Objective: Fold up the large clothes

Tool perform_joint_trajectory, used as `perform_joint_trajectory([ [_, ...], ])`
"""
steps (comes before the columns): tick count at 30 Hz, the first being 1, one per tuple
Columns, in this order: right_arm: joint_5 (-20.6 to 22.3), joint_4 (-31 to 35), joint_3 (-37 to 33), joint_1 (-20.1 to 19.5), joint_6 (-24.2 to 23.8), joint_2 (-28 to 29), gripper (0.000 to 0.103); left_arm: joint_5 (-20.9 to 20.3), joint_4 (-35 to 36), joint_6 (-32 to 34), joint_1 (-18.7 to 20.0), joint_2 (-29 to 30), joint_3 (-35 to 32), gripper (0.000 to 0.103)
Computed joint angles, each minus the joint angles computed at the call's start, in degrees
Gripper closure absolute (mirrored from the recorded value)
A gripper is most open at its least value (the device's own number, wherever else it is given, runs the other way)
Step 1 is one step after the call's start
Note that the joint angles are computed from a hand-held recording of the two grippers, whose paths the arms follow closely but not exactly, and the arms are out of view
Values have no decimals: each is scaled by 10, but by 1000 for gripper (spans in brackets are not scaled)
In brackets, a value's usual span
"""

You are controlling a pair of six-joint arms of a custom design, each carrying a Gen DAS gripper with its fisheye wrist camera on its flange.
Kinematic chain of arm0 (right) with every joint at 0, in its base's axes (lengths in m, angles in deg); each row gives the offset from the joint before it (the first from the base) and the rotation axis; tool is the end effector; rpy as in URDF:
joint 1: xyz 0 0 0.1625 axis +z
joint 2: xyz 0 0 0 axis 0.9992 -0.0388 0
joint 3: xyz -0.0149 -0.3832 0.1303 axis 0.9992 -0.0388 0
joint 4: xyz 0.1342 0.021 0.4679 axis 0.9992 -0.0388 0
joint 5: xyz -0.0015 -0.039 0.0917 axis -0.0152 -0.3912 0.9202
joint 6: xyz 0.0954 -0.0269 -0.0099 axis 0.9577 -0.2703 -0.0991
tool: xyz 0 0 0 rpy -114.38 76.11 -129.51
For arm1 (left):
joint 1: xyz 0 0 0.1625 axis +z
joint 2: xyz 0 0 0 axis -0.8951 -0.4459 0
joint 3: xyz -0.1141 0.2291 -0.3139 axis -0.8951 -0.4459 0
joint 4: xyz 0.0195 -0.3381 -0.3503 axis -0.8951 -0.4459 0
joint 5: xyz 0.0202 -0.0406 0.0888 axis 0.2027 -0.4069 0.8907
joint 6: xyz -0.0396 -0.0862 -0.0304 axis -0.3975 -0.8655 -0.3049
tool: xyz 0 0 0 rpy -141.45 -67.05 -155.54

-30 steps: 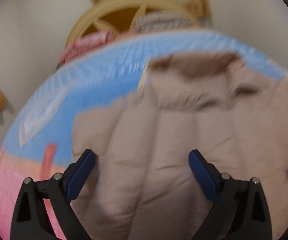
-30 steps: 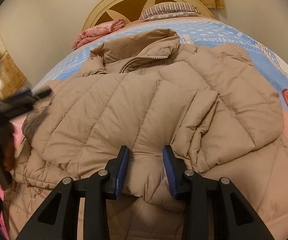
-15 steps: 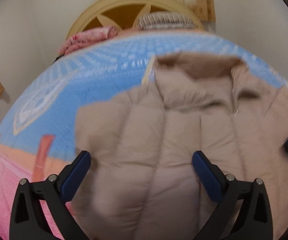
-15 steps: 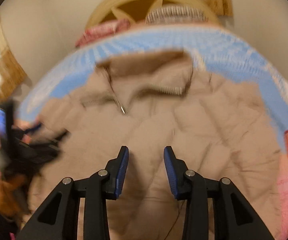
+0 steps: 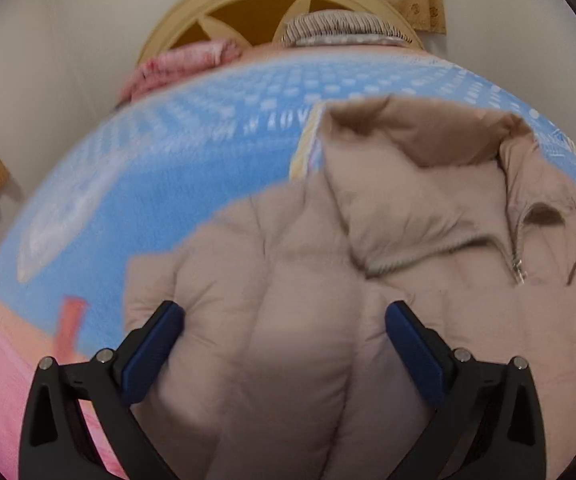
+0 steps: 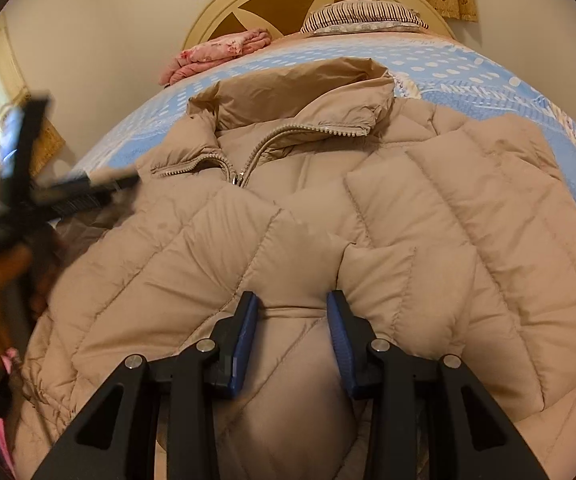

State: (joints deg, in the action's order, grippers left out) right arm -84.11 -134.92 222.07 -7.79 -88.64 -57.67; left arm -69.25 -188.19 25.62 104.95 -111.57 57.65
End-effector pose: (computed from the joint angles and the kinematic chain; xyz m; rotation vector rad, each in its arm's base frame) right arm 0.0494 -0.3997 0.0951 0.4781 -2.6164 0.7611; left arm -0.1505 -0.4288 0.0111 0.3771 2.1141 -0.8086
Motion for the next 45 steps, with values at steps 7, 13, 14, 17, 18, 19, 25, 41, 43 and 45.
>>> perform_joint_trajectory([
  [7, 6, 162, -28, 21, 25, -75, 65, -11, -42, 13, 4, 2, 9, 0],
  [13, -39, 142, -110, 49, 32, -36, 52, -13, -43, 6, 0, 1, 13, 0],
  [14, -55, 149, -137, 51, 39, -17, 52, -14, -42, 4, 0, 0, 13, 0],
  [17, -77, 154, -181, 53, 44, 18, 52, -25, -27, 3, -2, -21, 11, 0],
  [18, -84, 153, -196, 55, 43, 31, 52, -23, -29, 4, -8, -32, 15, 0],
  [19, -88, 154, -210, 56, 39, 42, 52, -19, -41, 12, -10, -33, 16, 0],
  [25, -107, 174, -283, 64, 32, 95, 52, -27, -52, 38, 3, -53, 2, 0],
  [41, -154, 274, -410, 101, -169, 202, 48, -53, -56, 133, 62, -45, -50, 0],
  [43, -175, 283, -413, 102, -165, 207, 94, -58, -55, 132, 64, -43, -54, 0],
  [45, -150, 275, -391, 99, -180, 191, 100, -70, -57, 127, 65, -45, -57, 0],
])
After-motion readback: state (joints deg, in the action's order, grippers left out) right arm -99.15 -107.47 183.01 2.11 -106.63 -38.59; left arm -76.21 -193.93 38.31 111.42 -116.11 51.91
